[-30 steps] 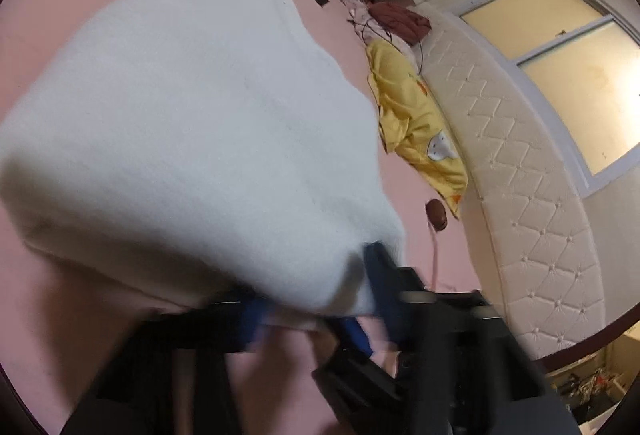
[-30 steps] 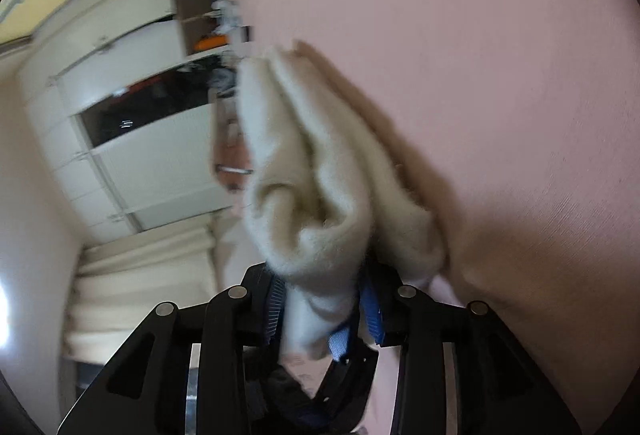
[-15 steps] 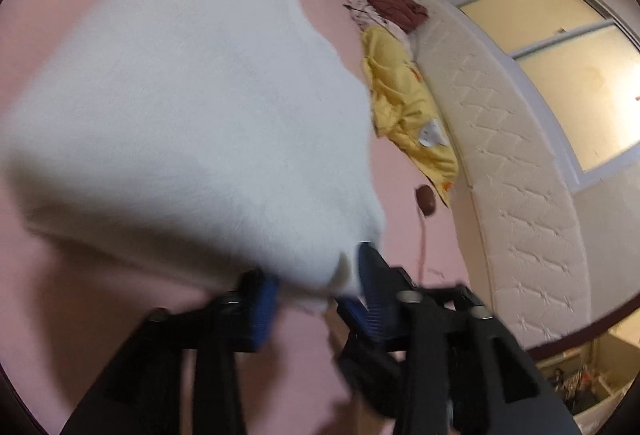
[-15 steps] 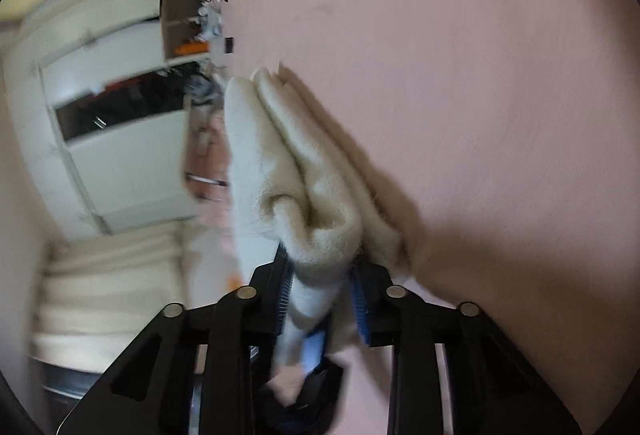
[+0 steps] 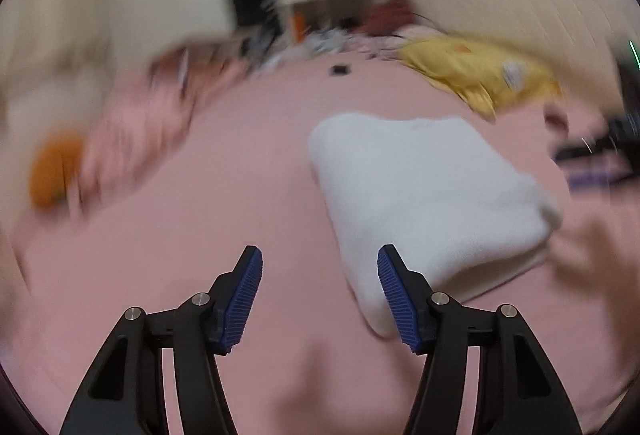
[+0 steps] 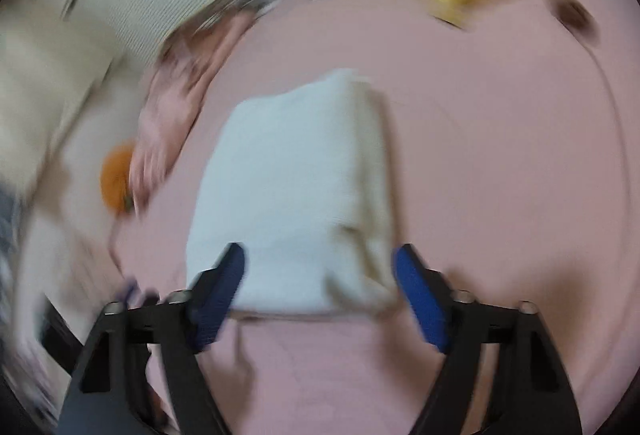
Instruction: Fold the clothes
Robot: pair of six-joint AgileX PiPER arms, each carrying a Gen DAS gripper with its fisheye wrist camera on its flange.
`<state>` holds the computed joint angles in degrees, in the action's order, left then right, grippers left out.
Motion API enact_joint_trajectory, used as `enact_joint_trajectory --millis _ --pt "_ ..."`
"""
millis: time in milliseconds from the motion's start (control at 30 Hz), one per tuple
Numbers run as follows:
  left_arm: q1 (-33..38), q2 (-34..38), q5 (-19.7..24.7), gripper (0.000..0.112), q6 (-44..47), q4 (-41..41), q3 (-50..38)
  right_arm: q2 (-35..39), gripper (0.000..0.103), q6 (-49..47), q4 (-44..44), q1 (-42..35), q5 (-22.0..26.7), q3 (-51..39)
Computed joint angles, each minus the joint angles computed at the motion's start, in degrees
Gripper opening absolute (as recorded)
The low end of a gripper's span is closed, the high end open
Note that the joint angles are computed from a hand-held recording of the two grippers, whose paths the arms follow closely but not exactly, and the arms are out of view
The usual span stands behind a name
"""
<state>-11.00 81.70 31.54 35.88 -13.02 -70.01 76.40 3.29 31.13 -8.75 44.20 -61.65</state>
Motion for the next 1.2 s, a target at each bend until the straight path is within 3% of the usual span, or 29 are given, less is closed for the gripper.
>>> enact_joint_trajectory --millis 100,167,233,267,400,467,567,667,800,900,1000,1100,1133,1200 --pt "-1.82 1.49 2.11 0.047 6.72 -2.25 -0.98 6.47 0.055 6.22 -10.18 7.02 -0.10 -5.22" --pt "-2.44 1.05 -1.14 0.047 7.73 -2.62 1.30 8.81 0.055 11.76 -16.46 9.61 -2.49 -4.85" --pt "-3.33 2.45 -3.52 0.048 5.21 1.00 2.14 13.20 0.055 13.68 -17.08 9.29 0.70 -6.34" --pt "-2.71 3.91 -2.17 0.048 4.62 1.59 1.32 13.10 0.055 14.09 -16.00 8.72 1.62 -6.86" --pt "-1.36 6.97 -1.86 0.049 3.50 3.46 -0.53 6.99 0.056 21.07 -23.72 13.43 -3.81 -6.33" --pt "-1.71 6.14 -2.22 0.049 2.21 5.01 0.01 9.29 0.056 17.34 -20.23 15.34 -3.70 -10.81" --pt "0.67 4.34 1.09 0.049 7.80 -4.62 -0.45 14.58 0.058 19.94 -25.33 20.05 -4.46 -16.43" --pt "3.19 4.71 5.78 0.049 11.48 -13.44 -4.86 21.40 0.061 29.87 -37.61 24.15 6.82 -23.61" --pt "2.51 11.33 11.29 0.049 11.61 -18.97 -16.55 13.70 0.061 37.96 -43.16 24.30 9.64 -19.39" --pt "0.98 18.37 15.29 0.049 9.71 -20.97 -23.80 10.66 0.061 41.68 -42.27 19.91 15.77 -17.52" --pt "-1.38 24.38 18.50 0.049 3.66 -15.98 -27.37 7.49 0.061 36.93 -34.06 11.81 13.97 -13.70" --pt "-3.05 22.79 12.67 0.049 3.85 -12.62 -22.07 5.89 0.061 44.98 -43.49 14.92 14.72 -16.03" --pt "-2.55 22.31 13.28 0.049 3.92 -13.56 -22.01 4.93 0.061 45.36 -45.20 14.68 13.45 -16.39" --pt "-1.54 22.12 14.74 0.049 2.60 -14.05 -23.00 1.74 0.061 46.52 -41.72 12.15 4.15 -13.07"
